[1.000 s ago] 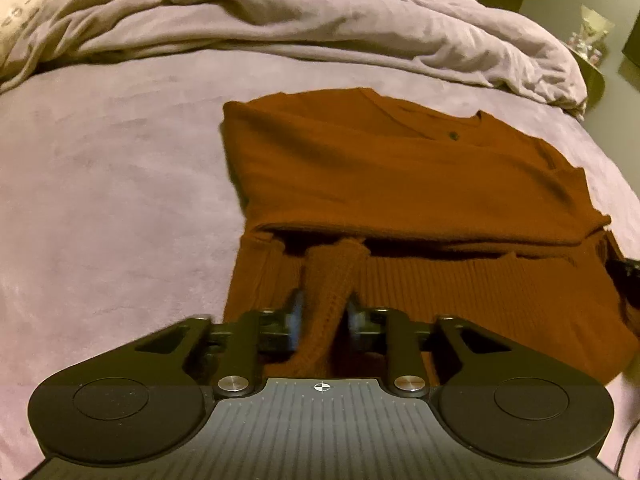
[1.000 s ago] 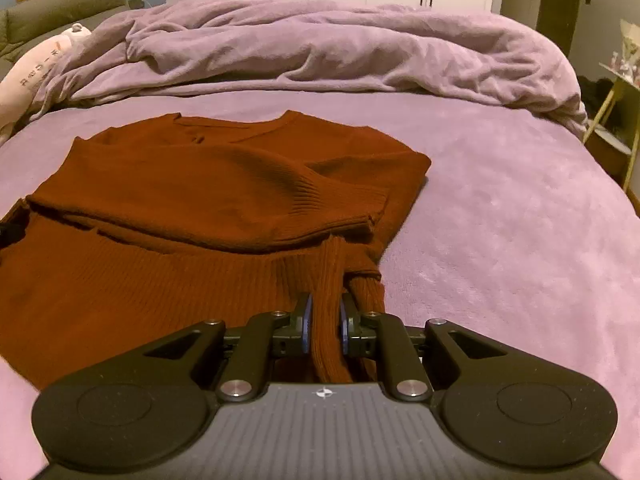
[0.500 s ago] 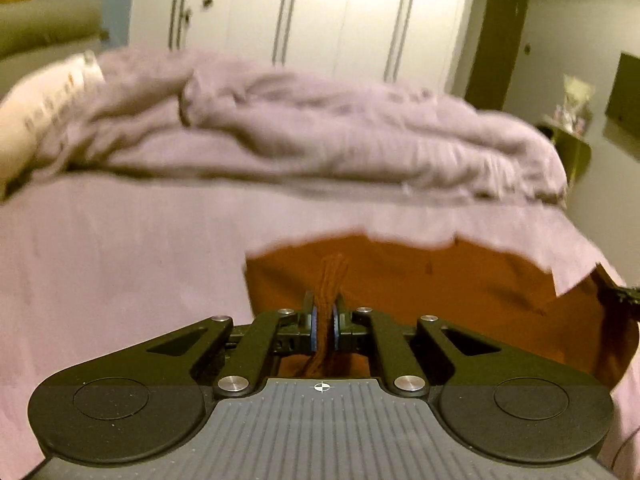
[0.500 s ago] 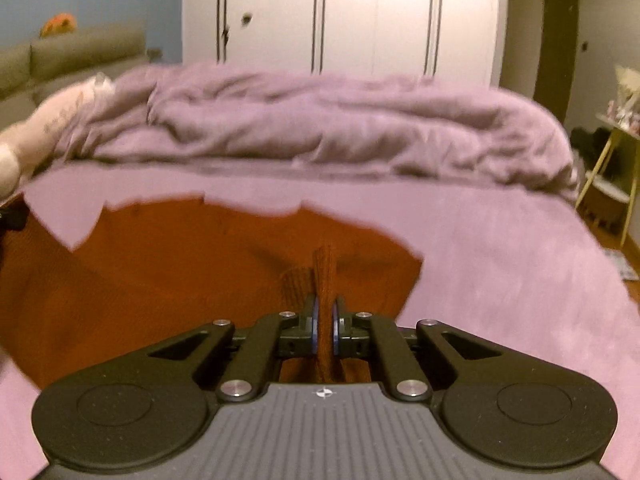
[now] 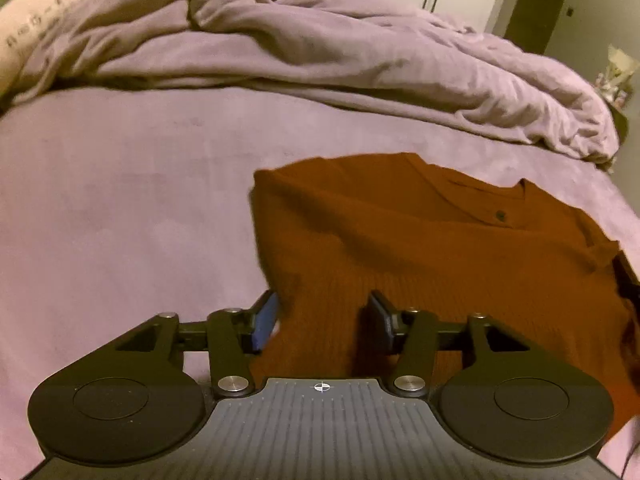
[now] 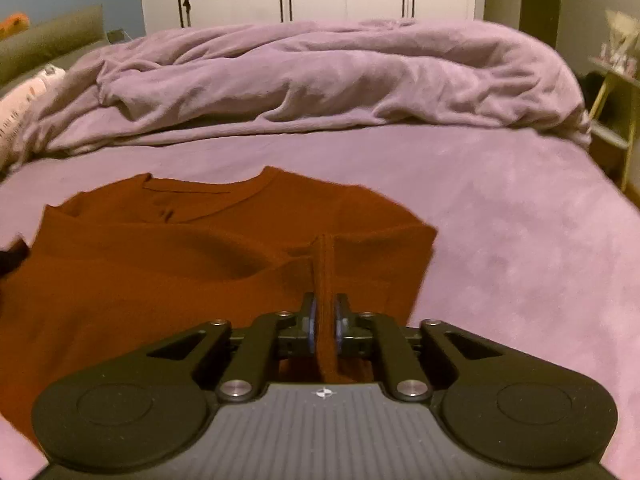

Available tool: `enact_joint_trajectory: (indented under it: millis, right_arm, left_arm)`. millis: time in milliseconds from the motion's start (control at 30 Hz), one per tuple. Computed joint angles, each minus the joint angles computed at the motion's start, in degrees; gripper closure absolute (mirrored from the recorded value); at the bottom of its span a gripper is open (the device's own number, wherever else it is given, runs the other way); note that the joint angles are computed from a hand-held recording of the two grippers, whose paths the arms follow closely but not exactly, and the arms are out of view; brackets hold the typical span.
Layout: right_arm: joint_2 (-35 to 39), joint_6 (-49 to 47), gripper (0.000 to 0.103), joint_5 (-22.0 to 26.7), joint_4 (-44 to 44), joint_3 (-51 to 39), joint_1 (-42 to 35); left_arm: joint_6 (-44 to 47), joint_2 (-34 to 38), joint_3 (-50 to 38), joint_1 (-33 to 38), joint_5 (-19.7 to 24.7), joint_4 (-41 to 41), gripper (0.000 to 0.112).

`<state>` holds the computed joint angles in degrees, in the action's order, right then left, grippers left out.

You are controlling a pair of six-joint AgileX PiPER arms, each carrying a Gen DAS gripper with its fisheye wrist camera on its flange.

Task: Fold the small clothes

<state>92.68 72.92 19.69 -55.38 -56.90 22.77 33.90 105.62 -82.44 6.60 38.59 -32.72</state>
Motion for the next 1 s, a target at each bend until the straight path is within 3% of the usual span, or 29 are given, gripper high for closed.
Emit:
enact_joint_trajectory:
  millis: [100,167,233,267,433,533,700,833,933,1000]
  right_arm:
    - [1.24,-3.59,0.076,0.59,1.48,-0.91,0.27]
    - [1.85,-4.76,0.076,0.97,2.21,-1.37,0.31]
    - [1.79,-3.23,0.095,2.09,0.66,-1.42,0.85]
    - [1.44,-2.27,0.095,2.72,-0.58,-1.21,1.25]
    - [-1.0,5.18,0.097,8.47,-12.41,-0.2,5.34]
    - [-1.45,8.05,0.097,10.28,-17.32,-2.12,5.83]
    - [6.13,8.5,0.097,15.79,-21.09,-14.91,4.39]
    - [14.9,7.05,0.097,16.8,-19.15,-26.56,0.79]
    - [21.82,4.69,0.097,17.96,-15.98,-32.65,-0.73]
    - [24.92,4.25,0.097,18.22,-14.39,-33.77,-1.35]
  left_arm:
    - [-0.7,1.29,-1.15,0.36,0.99,0.93,0.064]
    - [-1.09,1.29,-1.28,0.29,0.61,1.57,0.085]
    - [-2.45,0.03,0.05,-0.7,-1.52,3.79,0.099]
    - [-2.03,-0.86,0.74,-0.8,-1.97,3.95,0.103]
    - [1.68,-5.31,1.06,-0.76,-4.02,2.1,0.103]
    - [0.57,-5.03,-3.51,-1.78,-4.82,3.13,0.103]
    - [-17.06,2.71,-16.82,-7.63,-8.74,20.99,0.103]
    - [-31.31,11.99,-26.63,-11.63,-10.85,36.7,0.102]
    - [-40.38,18.72,-32.25,-14.18,-8.27,46.54,0.1]
    - [-42.74,21.31,-32.98,-14.82,-5.98,49.29,0.093]
